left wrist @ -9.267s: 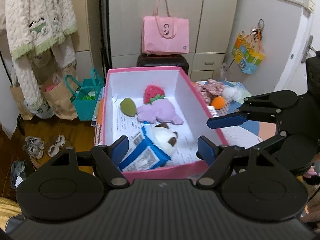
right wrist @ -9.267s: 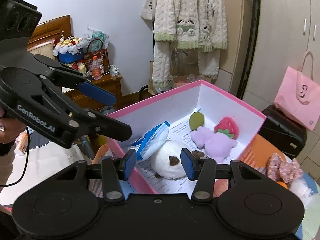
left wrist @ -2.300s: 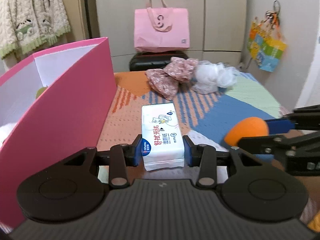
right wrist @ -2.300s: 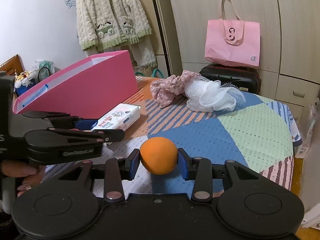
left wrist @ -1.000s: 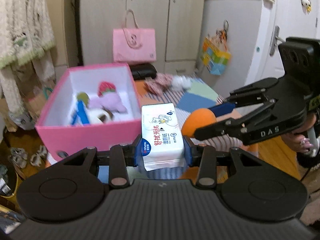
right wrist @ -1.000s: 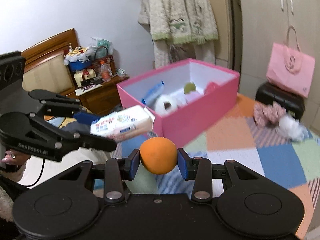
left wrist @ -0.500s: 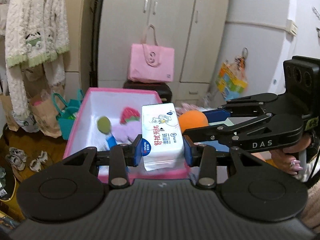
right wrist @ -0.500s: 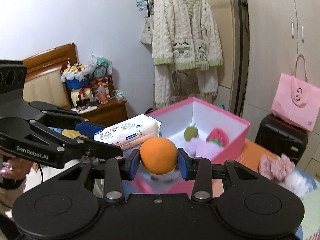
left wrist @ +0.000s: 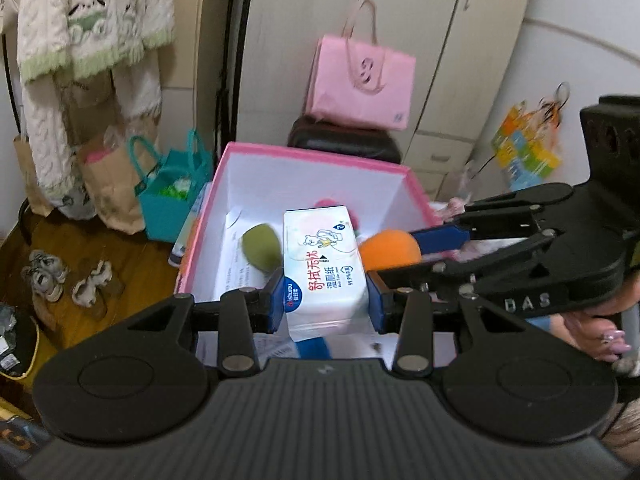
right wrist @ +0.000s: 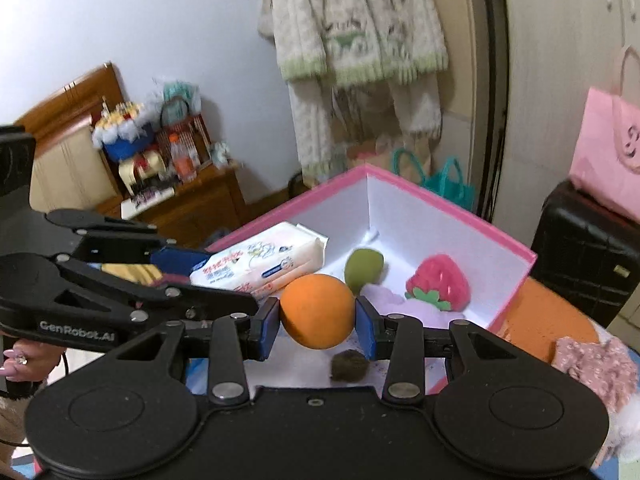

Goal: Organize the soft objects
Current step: 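Open both tools to drop the wipes pack and sponge into the box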

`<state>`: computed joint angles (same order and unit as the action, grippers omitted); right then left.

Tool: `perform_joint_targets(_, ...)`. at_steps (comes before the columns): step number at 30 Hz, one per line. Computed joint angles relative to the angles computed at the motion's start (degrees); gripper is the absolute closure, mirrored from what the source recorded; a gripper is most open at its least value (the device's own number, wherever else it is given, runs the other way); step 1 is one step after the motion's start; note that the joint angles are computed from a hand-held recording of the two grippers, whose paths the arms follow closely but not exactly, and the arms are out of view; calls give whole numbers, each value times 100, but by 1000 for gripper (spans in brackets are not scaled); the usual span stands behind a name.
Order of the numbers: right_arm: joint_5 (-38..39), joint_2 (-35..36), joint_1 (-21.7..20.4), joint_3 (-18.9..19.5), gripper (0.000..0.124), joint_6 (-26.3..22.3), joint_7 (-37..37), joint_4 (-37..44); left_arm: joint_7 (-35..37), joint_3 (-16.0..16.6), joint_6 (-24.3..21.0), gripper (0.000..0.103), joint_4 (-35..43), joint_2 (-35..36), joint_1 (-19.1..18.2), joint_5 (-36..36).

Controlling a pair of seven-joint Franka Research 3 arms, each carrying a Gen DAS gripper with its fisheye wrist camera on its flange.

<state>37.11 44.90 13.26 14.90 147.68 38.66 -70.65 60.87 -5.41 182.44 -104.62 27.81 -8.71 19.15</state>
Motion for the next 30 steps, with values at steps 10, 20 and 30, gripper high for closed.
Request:
perform_joint_targets(10,-927,1090,347,-409,76,-961,1069,1678,-212,391,-809,62,773,449,-331,266)
perform_joint_targets(20,-712,660,95,-142,71,-593,706,950,-1748,1590,-525,46,339,13,-1275,1497)
perform_joint_targets(30,217,-976,-325,113,71,634,-330,-1388,-2719,1801,-328,38,-531,-920,-1500,2891)
